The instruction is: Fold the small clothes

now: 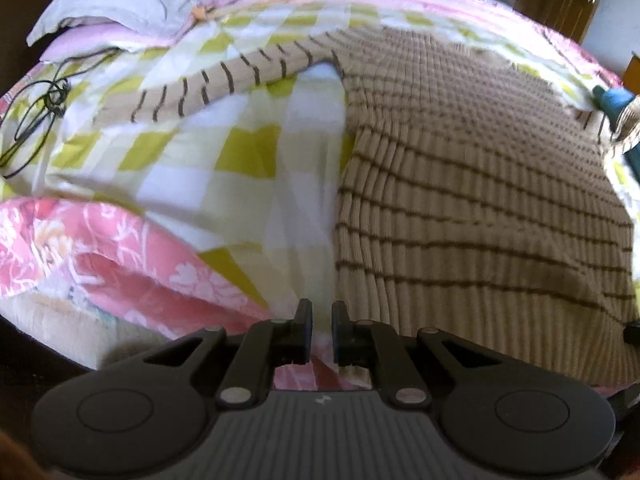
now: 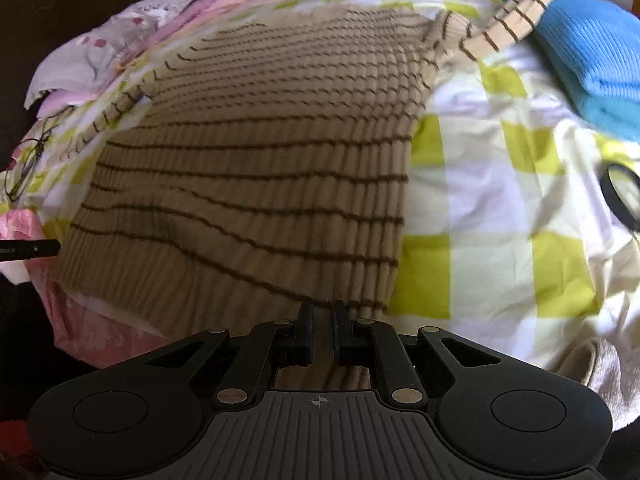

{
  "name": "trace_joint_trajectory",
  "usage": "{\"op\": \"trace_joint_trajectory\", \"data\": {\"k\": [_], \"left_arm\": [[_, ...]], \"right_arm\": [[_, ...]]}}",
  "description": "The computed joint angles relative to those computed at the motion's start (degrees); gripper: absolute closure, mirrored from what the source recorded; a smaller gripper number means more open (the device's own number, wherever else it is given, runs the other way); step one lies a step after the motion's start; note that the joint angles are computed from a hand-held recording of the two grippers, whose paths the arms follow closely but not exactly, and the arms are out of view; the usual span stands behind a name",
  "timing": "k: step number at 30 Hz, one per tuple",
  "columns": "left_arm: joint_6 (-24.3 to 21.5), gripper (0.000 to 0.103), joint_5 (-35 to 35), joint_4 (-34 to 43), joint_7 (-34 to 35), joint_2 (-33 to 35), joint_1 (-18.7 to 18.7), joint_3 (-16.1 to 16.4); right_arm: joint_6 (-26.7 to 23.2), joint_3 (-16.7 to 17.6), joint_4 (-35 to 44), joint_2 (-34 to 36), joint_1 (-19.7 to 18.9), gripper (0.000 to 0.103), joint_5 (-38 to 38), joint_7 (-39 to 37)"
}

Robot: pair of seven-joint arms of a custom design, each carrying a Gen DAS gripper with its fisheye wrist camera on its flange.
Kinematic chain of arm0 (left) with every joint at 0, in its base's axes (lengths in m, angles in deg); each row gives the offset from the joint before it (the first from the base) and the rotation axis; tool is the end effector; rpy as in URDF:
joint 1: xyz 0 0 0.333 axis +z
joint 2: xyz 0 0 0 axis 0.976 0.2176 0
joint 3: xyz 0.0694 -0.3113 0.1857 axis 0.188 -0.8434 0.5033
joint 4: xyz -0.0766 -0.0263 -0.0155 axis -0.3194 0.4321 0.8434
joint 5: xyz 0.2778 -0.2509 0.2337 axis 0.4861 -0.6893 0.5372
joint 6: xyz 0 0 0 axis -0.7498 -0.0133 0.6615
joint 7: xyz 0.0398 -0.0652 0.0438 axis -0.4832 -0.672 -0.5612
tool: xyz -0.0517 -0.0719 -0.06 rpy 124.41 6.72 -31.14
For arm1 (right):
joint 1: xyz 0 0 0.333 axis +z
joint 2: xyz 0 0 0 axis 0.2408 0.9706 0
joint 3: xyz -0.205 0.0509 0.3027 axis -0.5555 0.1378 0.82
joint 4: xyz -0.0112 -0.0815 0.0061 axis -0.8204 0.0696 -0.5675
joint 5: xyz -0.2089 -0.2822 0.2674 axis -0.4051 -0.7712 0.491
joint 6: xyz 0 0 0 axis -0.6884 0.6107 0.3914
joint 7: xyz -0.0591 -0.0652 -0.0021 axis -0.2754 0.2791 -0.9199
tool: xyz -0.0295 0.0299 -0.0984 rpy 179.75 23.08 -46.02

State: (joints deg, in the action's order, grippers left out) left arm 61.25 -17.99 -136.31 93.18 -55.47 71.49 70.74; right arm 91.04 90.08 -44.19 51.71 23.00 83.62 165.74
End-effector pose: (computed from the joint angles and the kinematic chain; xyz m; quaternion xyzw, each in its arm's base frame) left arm 0.6323 -0.1455 0.4824 -0.7694 0.5874 -0.1745 0.1803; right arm 0.7039 0.1957 0.4675 -0.7615 0.5911 -0.0680 0.2570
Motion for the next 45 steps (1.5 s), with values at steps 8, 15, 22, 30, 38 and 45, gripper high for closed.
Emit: {"op": "trace_joint_trajectory", "data": {"k": [8, 15, 22, 30, 38, 45], "left_arm": [[-0.9, 0.087, 3.4, 0.9, -0.8, -0.4, -0.8, -0.2], [3.1, 0.085, 5.5, 3.8, -0.2, 1.6, -1.3, -0.5], [3.8, 0.083, 1.6, 8.6, 5.2, 7.0, -3.7, 0.0], [-1.4, 0.08, -0.2, 10.0, 9.0, 8.5, -5.8, 0.9], [3.8, 0.079, -0.1, 10.4, 9.4, 8.1, -6.3, 0.9], [5.0, 0.079, -4.0, 15.4, 13.5, 13.2, -7.6, 0.4]], "right_arm": [[1.4, 0.2, -1.3, -1.0, -0.7, 0.092, 2.2, -0.8], [5.4, 0.6, -1.4, -0.8, -0.9, 0.09, 3.8, -1.4], [6.8, 1.3, -1.2, 0.3, -1.5, 0.09, 4.2, -1.3], [5.3, 1.6, -1.6, 0.2, -2.4, 0.089, 5.8, -2.7], [8.1, 1.7, -2.1, -0.3, -2.2, 0.087, 7.0, -3.5], [8.8, 4.4, 1.9, 2.5, -3.5, 0.087, 10.7, -8.5]]}}
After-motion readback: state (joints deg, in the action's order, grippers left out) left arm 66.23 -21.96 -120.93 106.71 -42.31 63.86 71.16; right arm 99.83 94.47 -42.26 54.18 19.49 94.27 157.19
